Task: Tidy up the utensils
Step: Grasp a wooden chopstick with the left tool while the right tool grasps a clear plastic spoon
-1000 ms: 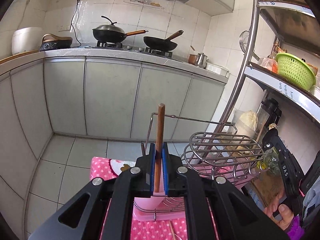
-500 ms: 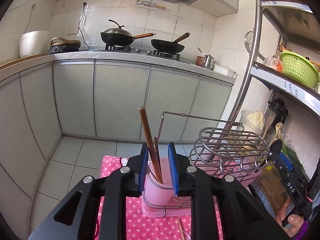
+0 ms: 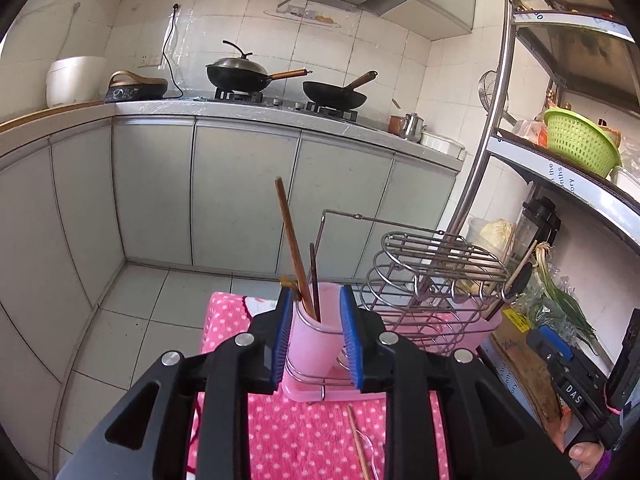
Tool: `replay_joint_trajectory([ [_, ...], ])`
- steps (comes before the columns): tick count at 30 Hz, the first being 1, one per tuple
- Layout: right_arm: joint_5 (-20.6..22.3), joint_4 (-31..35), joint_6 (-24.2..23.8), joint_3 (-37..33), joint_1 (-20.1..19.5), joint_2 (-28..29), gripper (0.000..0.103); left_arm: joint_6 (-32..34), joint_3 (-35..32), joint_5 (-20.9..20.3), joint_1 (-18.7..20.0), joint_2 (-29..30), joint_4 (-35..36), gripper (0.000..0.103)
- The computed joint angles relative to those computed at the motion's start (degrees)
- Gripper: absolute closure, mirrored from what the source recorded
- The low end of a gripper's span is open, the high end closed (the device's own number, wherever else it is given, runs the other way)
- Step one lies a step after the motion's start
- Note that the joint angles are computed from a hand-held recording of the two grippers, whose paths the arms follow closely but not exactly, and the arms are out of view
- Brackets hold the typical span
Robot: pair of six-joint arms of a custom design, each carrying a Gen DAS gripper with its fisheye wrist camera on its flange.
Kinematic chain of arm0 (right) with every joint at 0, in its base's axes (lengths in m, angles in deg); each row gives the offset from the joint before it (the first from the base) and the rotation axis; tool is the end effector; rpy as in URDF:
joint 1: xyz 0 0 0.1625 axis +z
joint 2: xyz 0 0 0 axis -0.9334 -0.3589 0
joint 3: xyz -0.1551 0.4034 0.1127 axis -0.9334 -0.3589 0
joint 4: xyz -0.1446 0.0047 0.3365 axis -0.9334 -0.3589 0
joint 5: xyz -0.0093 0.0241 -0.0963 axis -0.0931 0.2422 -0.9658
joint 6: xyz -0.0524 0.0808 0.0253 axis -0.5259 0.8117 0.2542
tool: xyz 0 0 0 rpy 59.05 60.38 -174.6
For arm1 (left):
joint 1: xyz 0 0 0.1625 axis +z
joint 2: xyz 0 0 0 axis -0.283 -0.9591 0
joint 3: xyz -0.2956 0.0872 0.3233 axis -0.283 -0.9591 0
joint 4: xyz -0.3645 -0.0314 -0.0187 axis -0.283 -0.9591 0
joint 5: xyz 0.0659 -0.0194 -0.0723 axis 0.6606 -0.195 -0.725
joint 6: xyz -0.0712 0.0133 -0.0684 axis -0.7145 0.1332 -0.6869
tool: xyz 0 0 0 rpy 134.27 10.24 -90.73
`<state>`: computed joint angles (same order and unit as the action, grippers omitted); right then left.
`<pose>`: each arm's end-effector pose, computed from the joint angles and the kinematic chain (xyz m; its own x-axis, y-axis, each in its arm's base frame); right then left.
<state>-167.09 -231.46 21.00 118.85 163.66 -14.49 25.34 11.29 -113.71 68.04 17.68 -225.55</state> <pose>0.2041 -0.8282 0.2594 -0.7305 -0.4701 0.4953 -0.6771 0.4041 -0.6151 -0.3035 -0.7390 0.2632 -0.8151 -0.2789 -0.5078 0.3857 0.3928 -0.8348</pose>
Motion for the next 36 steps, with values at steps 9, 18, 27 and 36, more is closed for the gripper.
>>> replay_joint_trajectory([
  [9, -1.03, 12.38, 4.47, 4.28, -0.67, -3.59, 0.064, -21.55, 9.23, -7.02, 1.31, -4.17, 18.78, 0.08],
  [18, -3.22, 16.85, 4.71, 5.11, -1.4, -3.88, 0.064, -38.44, 1.77, -19.28, 6.41, -0.38, 42.73, 0.1],
  [27, -2.14, 25.43, 5.92, 0.4, -2.81, -2.18, 0.064, -42.26, -15.8, -19.47, 8.69, 8.07, 63.58, 0.1],
  [36, -3.1, 34.59, 8.32, -4.74, -3.25, 0.04, 0.064, -43.45, -30.51, -15.73, 9.0, 15.42, 77.44, 0.095],
])
